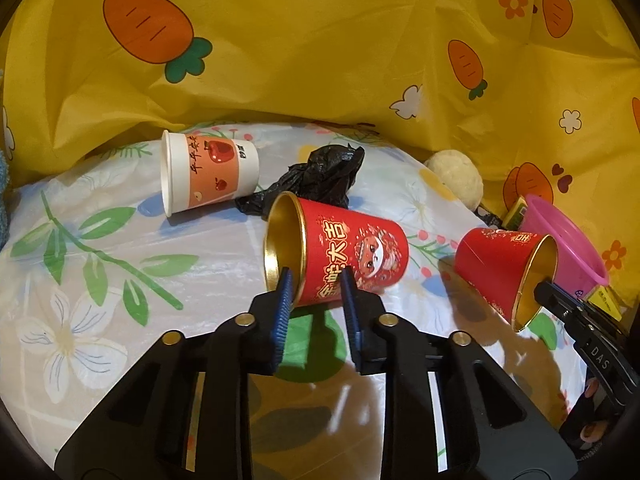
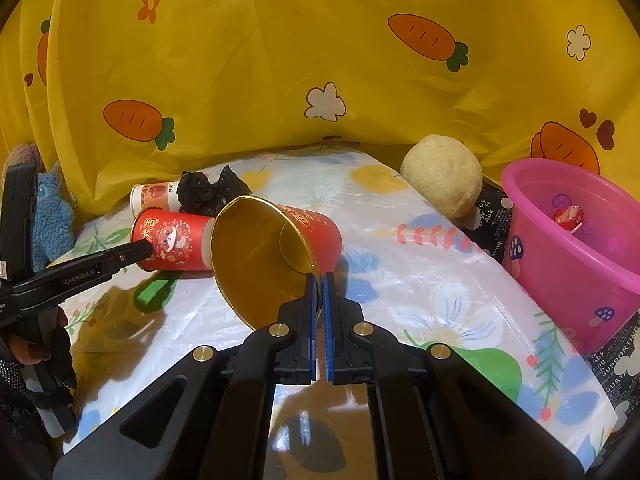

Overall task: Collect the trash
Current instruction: 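Grasp a red paper cup rim with the right gripper while the left grasps another, then carry both red paper cups over the pink bucket with both grippers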

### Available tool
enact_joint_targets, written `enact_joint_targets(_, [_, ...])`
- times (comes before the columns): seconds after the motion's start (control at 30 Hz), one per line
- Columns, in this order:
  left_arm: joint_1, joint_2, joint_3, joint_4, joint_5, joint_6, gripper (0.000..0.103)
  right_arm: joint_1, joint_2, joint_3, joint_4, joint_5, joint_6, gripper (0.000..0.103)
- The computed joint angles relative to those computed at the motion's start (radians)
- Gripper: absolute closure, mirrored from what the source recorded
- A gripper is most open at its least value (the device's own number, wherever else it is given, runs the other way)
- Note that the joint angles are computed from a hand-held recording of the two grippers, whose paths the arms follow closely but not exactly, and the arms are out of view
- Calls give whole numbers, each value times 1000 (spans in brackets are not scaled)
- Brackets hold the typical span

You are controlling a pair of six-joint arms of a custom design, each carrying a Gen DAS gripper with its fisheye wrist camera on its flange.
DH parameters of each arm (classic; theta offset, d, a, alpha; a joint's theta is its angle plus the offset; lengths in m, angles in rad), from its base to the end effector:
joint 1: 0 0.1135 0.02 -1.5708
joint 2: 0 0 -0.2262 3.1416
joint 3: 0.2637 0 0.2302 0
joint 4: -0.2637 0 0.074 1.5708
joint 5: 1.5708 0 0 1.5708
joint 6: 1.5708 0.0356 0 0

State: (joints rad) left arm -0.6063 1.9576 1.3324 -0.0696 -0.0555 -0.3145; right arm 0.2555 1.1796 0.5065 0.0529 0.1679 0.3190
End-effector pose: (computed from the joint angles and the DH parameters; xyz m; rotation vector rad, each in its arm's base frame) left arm 0.3338 -0.2290 0.1714 0.3048 2.2796 -0.4214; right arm 0.2276 0.0533 0.1676 0.1638 2.1784 0.1421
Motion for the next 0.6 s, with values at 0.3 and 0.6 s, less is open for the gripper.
enact_joint_targets(0.3, [-66,-11,-1,-2,-65,-19,101,-1,-56,-37,-12,-12,1,99])
enact_joint_targets(0.6, [-194,-75,-9,-59,-270,-39,101,-12,-209,-97,-70,-16,-4,99])
